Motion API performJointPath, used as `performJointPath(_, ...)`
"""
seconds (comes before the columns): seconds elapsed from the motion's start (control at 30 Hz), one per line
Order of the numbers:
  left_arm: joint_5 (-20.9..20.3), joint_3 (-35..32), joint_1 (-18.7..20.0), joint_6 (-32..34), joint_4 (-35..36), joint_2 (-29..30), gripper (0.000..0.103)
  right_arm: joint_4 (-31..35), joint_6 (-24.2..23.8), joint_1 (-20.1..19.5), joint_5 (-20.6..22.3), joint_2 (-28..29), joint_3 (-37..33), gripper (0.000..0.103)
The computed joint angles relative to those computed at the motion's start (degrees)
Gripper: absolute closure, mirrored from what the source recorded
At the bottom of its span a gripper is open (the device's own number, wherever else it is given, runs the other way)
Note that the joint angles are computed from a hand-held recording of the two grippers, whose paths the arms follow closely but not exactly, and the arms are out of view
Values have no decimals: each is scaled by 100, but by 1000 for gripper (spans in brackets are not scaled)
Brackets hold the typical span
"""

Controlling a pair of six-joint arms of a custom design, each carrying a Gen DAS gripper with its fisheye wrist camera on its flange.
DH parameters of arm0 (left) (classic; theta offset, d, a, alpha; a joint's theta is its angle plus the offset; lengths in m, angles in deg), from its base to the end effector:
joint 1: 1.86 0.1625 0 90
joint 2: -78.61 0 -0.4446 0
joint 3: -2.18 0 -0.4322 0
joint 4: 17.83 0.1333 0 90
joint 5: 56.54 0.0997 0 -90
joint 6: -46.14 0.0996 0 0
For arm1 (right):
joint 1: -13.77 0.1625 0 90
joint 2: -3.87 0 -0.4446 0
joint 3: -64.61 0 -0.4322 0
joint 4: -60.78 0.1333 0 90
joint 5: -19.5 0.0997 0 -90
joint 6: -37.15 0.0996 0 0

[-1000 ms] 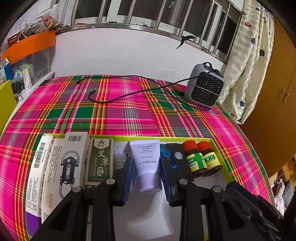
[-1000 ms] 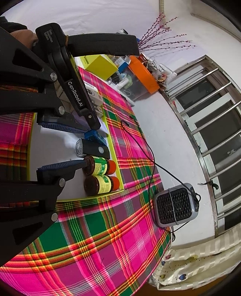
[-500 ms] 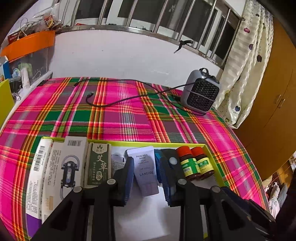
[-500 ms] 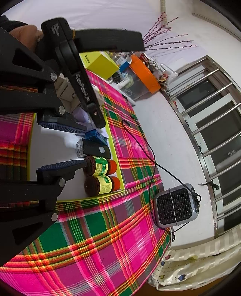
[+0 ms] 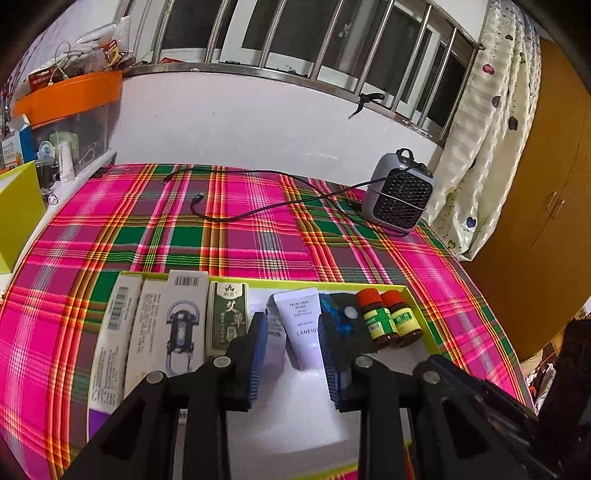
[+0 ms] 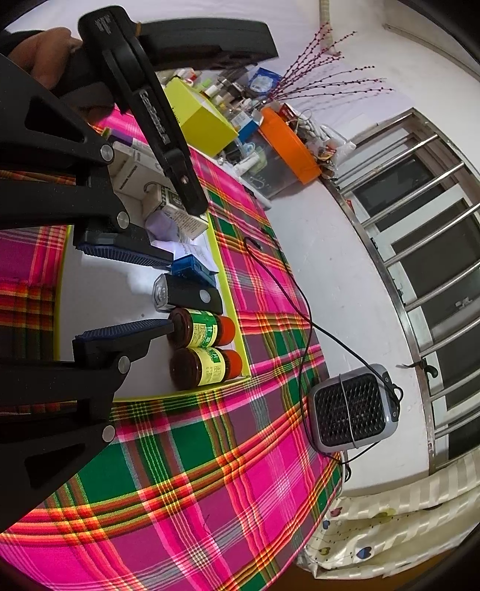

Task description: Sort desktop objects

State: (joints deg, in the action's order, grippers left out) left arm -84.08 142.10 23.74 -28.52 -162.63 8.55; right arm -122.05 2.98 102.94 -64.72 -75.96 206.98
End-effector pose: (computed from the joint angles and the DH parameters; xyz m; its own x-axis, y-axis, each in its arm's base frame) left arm -0.2512 -0.3661 0.1043 -0.8377 -0.2657 -0.4771 0.2381 0.6085 -0.7570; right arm 0.1373 -0.4159 0.1813 -0.8307 -0.5150 0.2113 -0.5488 0.6939 -0.4662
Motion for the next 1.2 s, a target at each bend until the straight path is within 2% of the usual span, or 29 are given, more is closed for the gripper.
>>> performJointPath(0.4,-59,189,-613,-896,1095,-302,74,-15,-171,86,-52,38,34,71)
performJointPath(0.6,-163,198,-759,-1400,1699,-374,74,75,-289,127,-74,46,42,71)
performJointPath(1.2,-389,224,-1072,-2318,2723,-522,74,36,-596,186,81,96,135,71)
